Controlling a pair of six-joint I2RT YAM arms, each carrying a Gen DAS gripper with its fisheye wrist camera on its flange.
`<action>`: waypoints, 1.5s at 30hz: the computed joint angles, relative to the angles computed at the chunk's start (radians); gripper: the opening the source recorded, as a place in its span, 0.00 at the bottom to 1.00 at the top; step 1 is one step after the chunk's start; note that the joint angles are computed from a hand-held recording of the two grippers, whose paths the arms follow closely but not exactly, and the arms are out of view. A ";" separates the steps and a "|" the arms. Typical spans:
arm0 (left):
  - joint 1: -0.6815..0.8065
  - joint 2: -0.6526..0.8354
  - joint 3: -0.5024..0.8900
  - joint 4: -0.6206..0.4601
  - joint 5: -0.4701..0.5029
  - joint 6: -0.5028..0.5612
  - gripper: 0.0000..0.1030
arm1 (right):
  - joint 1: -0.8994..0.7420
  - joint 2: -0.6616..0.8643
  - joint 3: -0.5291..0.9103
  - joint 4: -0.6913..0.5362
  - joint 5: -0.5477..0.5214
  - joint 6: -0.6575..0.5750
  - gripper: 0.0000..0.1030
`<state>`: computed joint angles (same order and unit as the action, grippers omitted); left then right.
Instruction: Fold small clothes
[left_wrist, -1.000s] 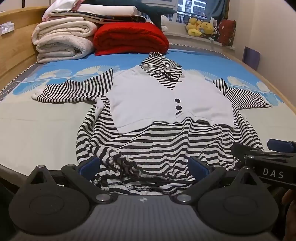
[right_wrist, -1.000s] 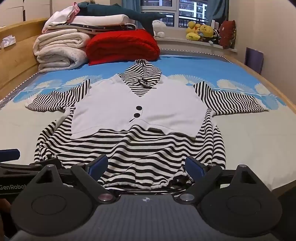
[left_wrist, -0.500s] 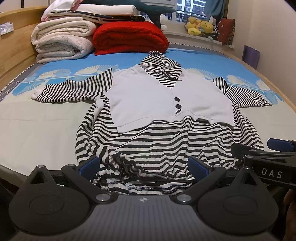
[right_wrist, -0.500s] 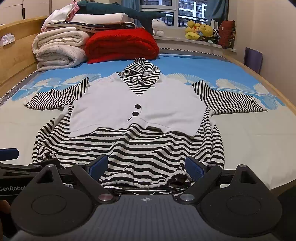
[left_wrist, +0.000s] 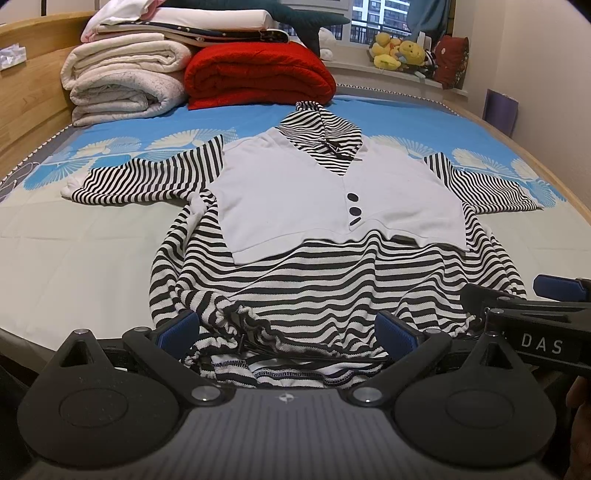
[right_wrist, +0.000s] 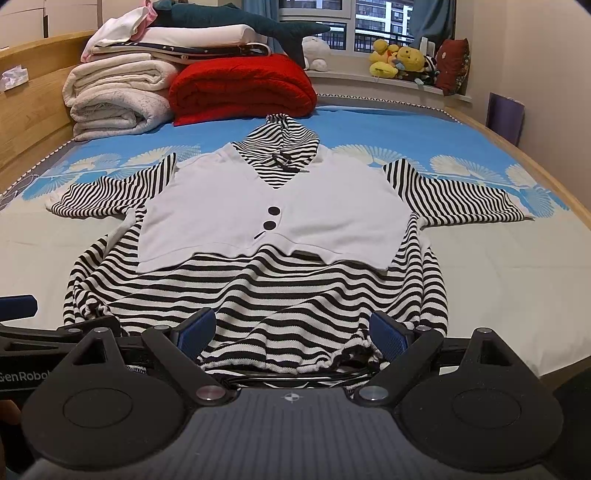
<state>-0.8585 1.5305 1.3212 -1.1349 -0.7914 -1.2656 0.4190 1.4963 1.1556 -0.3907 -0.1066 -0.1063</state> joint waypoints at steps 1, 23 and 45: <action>0.000 0.000 0.000 0.000 0.000 0.000 0.99 | 0.000 0.001 -0.001 0.002 0.000 0.000 0.88; 0.251 -0.094 0.030 -0.015 0.115 0.313 0.99 | -0.125 0.146 0.252 -0.100 -0.053 0.039 0.86; 0.800 -0.120 -0.271 0.301 0.629 0.568 0.09 | -0.272 0.791 0.934 -0.606 -0.058 0.188 0.06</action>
